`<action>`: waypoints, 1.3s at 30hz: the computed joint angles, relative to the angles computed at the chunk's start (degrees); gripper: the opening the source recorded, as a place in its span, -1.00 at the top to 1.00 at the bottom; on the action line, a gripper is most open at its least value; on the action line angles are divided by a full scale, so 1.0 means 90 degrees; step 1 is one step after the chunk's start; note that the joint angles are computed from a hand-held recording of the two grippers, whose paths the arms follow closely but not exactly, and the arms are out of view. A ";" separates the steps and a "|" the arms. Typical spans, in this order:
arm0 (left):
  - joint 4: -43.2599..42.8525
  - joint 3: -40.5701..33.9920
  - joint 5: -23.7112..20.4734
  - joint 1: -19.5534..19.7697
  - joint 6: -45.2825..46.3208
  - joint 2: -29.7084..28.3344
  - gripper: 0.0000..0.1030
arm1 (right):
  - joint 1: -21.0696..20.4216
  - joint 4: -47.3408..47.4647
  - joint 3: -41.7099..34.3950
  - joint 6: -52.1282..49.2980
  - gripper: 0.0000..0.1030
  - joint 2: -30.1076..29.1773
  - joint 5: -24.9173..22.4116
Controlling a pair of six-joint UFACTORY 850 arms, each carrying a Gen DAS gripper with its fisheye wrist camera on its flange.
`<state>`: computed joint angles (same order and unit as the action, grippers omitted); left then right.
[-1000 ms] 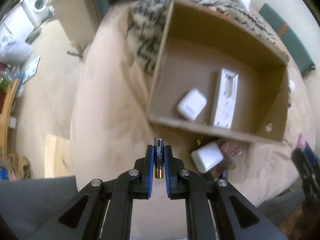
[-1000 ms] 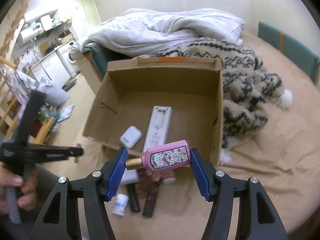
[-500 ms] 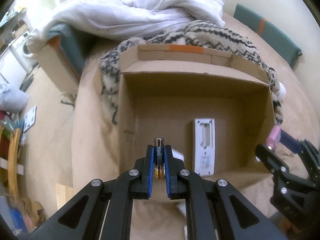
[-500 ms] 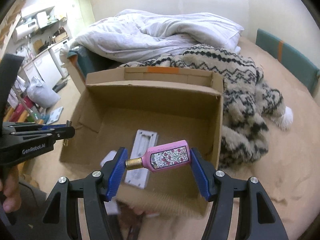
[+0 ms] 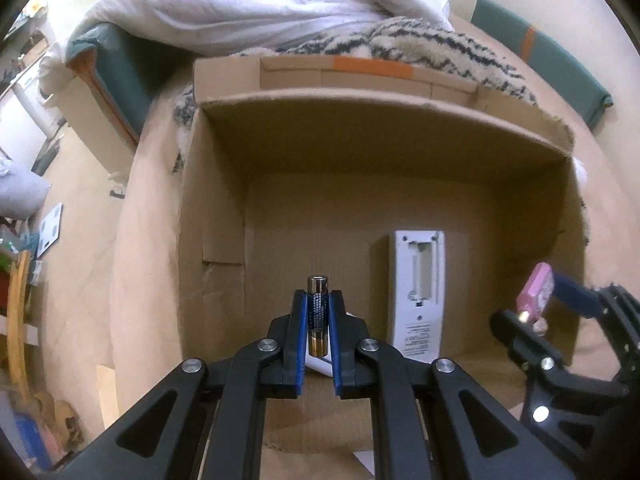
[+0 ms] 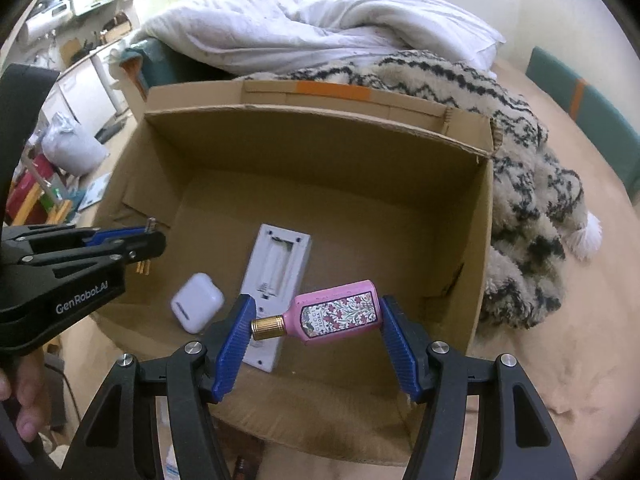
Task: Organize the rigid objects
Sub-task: 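Carry the battery and perfume bottle over the box with both tools, then open both tools to drop the battery and perfume bottle into the box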
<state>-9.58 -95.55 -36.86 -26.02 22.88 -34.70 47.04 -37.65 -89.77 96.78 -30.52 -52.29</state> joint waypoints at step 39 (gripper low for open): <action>0.0106 0.0126 0.0161 0.0002 -0.0045 0.0104 -0.14 | 0.0026 -0.1068 0.0615 0.1784 -1.00 0.0489 0.0302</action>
